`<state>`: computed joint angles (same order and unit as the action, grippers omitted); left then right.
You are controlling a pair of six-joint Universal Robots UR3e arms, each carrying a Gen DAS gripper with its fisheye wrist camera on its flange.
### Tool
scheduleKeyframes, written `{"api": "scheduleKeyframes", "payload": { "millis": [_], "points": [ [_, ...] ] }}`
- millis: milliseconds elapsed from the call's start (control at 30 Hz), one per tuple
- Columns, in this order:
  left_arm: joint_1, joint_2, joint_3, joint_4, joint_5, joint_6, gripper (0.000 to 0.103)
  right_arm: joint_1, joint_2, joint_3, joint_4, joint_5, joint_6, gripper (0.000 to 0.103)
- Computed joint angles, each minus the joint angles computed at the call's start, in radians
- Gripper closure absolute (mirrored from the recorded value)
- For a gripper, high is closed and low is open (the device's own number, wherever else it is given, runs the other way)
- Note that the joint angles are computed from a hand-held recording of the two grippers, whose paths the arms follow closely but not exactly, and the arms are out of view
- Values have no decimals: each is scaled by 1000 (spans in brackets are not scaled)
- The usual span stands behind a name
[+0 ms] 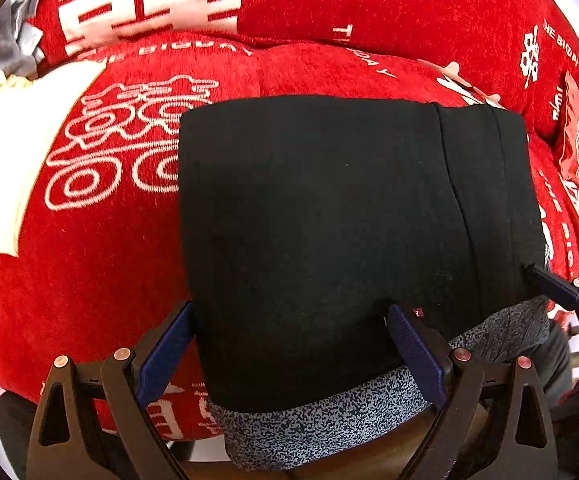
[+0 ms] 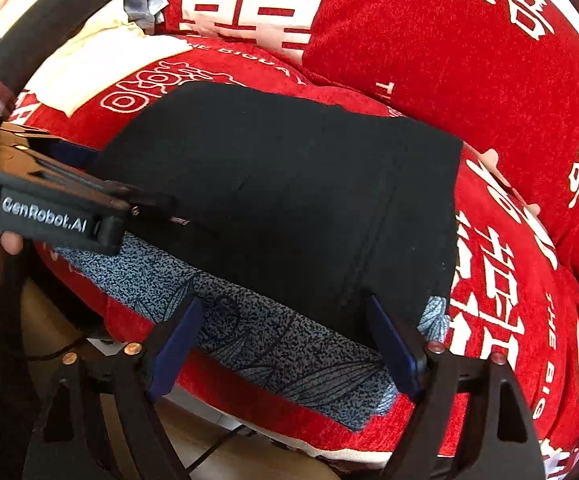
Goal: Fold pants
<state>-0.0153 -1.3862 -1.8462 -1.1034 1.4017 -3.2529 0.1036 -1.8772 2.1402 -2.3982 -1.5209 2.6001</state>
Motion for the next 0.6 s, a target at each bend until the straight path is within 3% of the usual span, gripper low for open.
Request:
{"api": "scheduleKeyframes", "payload": {
  "millis": [100,300,533,600],
  "points": [
    [-10,-10,37,-24,23,-2,7,16,12,-34,37,-17,-8,15],
    [17,-28,114,2,68,4,7,-32,58,-167,107,73,21,15],
    [14,-234,291,-35,195,-47,7,-29,350,-429,97,80,134,14],
    [18,-272,311,-41,187,-52,6,-24,421,-487,99,76,143,9]
  ]
}}
